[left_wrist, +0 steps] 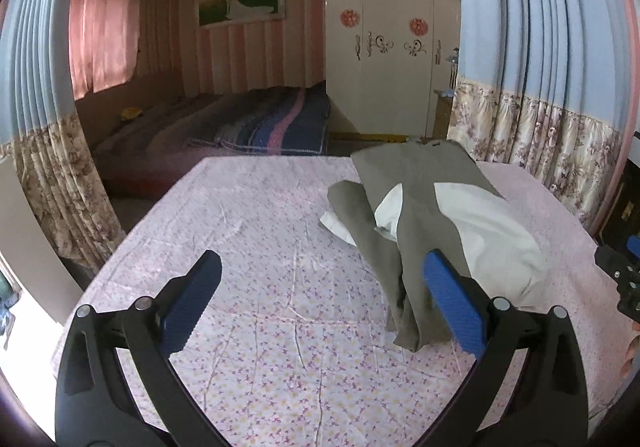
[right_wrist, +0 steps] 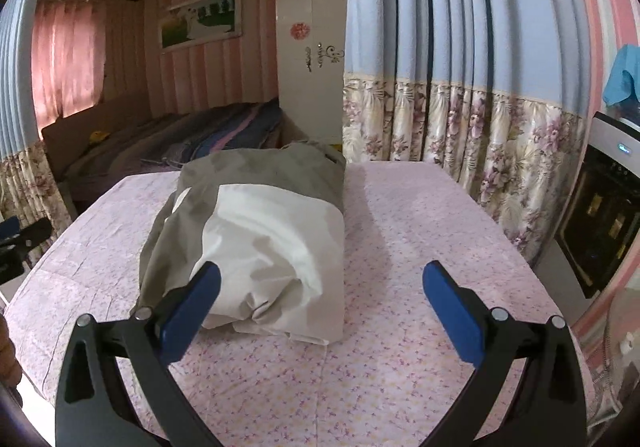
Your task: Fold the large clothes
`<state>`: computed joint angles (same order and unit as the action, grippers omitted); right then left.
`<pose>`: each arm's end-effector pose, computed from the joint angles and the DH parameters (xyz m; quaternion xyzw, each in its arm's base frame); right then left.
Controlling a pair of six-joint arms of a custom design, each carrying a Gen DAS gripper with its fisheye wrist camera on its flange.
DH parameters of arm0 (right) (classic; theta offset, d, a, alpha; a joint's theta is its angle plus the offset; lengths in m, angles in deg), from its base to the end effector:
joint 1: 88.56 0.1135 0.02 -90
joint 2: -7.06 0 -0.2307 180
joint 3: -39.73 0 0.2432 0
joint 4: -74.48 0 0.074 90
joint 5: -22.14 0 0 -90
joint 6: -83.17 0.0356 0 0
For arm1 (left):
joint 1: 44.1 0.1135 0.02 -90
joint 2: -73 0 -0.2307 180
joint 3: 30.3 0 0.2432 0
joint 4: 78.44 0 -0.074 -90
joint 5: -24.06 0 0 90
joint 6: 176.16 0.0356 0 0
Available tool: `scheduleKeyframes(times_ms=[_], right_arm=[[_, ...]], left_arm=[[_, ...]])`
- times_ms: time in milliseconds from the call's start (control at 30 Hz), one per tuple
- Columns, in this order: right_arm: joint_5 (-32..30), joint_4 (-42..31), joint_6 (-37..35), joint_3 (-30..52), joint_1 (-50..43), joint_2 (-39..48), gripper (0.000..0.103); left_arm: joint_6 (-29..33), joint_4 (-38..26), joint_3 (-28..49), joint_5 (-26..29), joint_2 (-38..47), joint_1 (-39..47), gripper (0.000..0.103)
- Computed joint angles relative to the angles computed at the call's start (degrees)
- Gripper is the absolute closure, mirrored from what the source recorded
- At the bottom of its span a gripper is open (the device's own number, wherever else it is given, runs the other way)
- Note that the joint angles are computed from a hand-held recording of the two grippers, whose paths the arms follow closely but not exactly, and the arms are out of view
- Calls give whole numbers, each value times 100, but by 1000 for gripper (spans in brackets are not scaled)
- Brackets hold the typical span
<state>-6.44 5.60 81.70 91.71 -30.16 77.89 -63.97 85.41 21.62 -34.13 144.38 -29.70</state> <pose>0.1199 0.1352 0.1619 0.2332 0.8274 -0.1290 0.4943 0.2569 0.0466 0.1904 0.1831 0.8449 -0.0935 0.4938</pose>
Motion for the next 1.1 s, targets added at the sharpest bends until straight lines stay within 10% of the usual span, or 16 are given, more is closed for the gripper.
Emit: scheduleKeyframes(times_ms=[1100], right_arm=[[37,-250,-61,288,-85,201,2]], left_arm=[[380,-315,-99,-160,-397,14,3]])
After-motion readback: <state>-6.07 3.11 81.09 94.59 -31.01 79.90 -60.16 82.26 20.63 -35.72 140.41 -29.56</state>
